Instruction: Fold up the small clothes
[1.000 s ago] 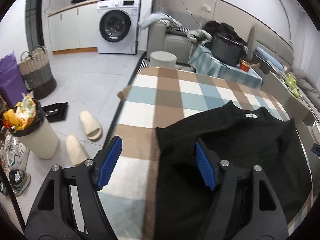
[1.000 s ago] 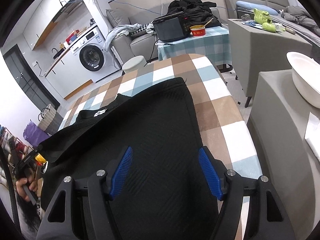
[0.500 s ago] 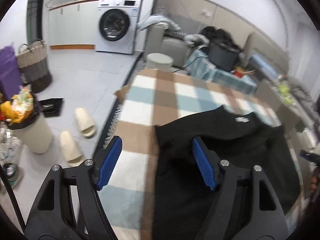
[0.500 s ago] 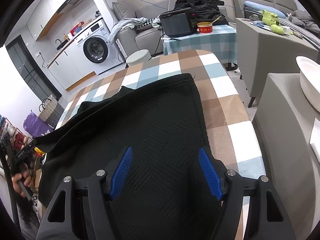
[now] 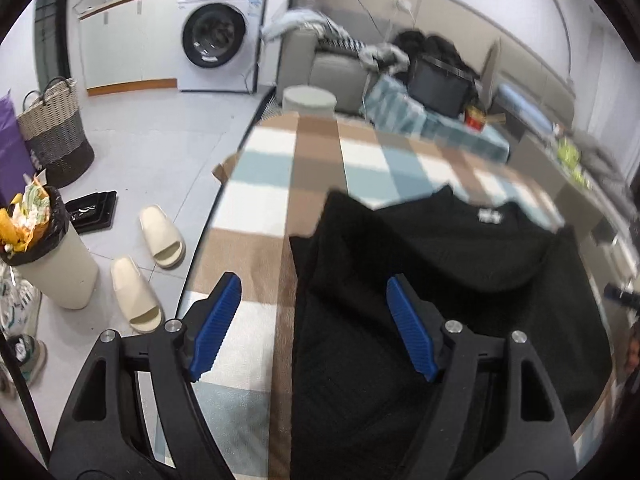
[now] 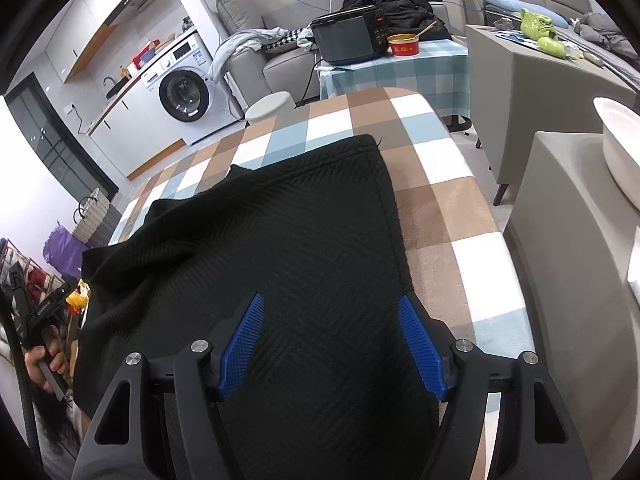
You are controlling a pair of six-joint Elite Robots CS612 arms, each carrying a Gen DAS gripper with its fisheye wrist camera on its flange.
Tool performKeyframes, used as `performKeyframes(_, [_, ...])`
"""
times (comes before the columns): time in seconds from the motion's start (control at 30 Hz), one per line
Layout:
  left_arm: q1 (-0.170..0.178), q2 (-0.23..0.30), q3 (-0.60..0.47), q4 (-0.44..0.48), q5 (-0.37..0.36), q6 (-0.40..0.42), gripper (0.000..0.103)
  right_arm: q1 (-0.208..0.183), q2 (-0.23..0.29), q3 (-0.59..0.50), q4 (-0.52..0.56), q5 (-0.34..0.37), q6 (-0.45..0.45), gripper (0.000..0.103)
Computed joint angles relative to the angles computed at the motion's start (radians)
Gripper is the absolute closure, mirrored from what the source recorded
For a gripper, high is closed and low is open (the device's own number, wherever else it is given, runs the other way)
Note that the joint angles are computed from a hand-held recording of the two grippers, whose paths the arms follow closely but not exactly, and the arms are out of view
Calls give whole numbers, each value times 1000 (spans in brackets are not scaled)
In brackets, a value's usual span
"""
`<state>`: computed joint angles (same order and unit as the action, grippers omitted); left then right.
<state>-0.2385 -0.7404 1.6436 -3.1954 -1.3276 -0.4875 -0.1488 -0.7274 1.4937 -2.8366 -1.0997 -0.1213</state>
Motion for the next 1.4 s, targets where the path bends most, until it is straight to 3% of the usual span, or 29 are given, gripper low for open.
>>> performKeyframes(0.23, [7, 61, -110, 75, -54, 104, 31, 15, 21, -47, 50, 14, -24, 32])
performKeyframes(0.27, [8, 68, -123, 78, -61, 113, 39, 17, 24, -53, 54, 15, -23, 32])
performKeyframes(0.3, [9, 75, -133, 74, -70, 121, 58, 18, 26, -59, 59, 17, -22, 32])
performKeyframes(0.33, [10, 79, -142, 81, -72, 122, 69, 19, 28, -62, 60, 16, -19, 32])
performKeyframes(0.37, [11, 84, -152, 91, -72, 119, 92, 20, 30, -66, 59, 14, -15, 32])
performKeyframes(0.4, [13, 87, -153, 77, -73, 108, 99, 20, 32, -68, 58, 13, -11, 32])
performKeyframes(0.57, [22, 82, -111, -95, -20, 7, 99, 17, 43, -78, 39, -8, 23, 32])
performKeyframes(0.73, [45, 87, -130, 16, -54, -98, 98, 16, 70, -111, 8, -36, 75, 32])
performKeyframes(1.1, [36, 91, -125, -7, -48, -69, 98, 17, 168, -268, 66, -14, 133, 33])
performKeyframes(1.13, [36, 90, -123, -12, -47, -69, 98, 17, 176, -277, 56, -9, 140, 37])
performKeyframes(1.2, [35, 89, -121, -17, -46, -65, 98, 16, 188, -296, 59, 3, 145, 56])
performKeyframes(1.27, [34, 85, -111, -35, -42, -65, 98, 14, 190, -302, 59, 32, 122, 93])
performKeyframes(1.4, [30, 63, -66, -124, -37, -69, 99, 9, 160, -231, -113, 69, 95, 98])
